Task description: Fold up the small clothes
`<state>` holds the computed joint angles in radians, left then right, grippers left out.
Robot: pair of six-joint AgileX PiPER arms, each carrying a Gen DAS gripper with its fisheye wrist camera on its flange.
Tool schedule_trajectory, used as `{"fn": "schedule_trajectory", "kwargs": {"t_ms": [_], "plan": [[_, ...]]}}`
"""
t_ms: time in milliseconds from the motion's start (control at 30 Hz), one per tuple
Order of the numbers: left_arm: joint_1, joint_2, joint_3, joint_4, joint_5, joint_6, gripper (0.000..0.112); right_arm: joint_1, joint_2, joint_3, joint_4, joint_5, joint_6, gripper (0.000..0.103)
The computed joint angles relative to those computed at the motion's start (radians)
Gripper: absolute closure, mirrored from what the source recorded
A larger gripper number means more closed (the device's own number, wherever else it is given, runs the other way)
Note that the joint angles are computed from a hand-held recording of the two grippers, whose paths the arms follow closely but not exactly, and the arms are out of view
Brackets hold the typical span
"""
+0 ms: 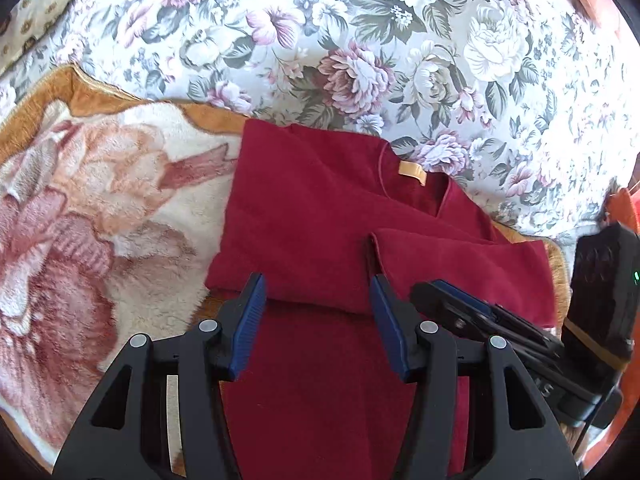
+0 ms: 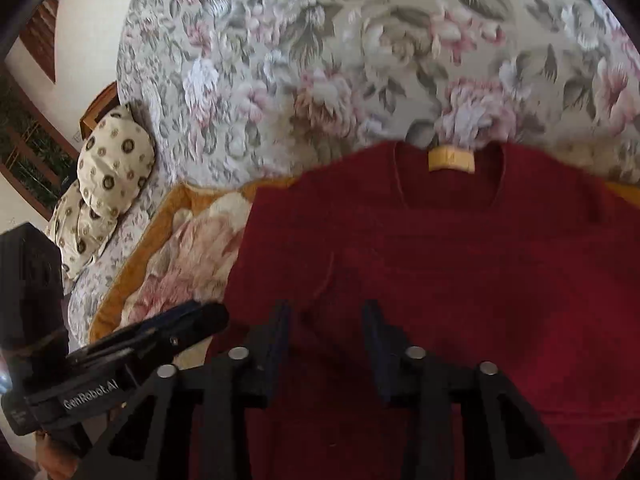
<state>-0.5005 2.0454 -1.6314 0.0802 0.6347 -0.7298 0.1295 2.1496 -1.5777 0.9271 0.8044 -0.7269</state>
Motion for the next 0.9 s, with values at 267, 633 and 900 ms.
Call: {"fn": "schedule_trajectory", "kwargs": {"t_ms": [267, 633, 900], "plan": [[-0.01, 0.148, -0.234, -0.134, 0.096, 0.106, 0.053, -0.212, -0.179, 0.105, -0.054, -0.005, -0.067, 0.064], [-0.039, 0.468, -0.767, -0.173, 0.366, 0.071, 0.098, -0.488, -0.24, 0.181, 0.023, 0.059, -0.166, 0.064], [0.012, 0.252, -0.524, -0.182, 0.17, 0.158, 0.108, -0.462, -0.259, 0.152, 0.027, 0.037, -0.119, 0.064]]}}
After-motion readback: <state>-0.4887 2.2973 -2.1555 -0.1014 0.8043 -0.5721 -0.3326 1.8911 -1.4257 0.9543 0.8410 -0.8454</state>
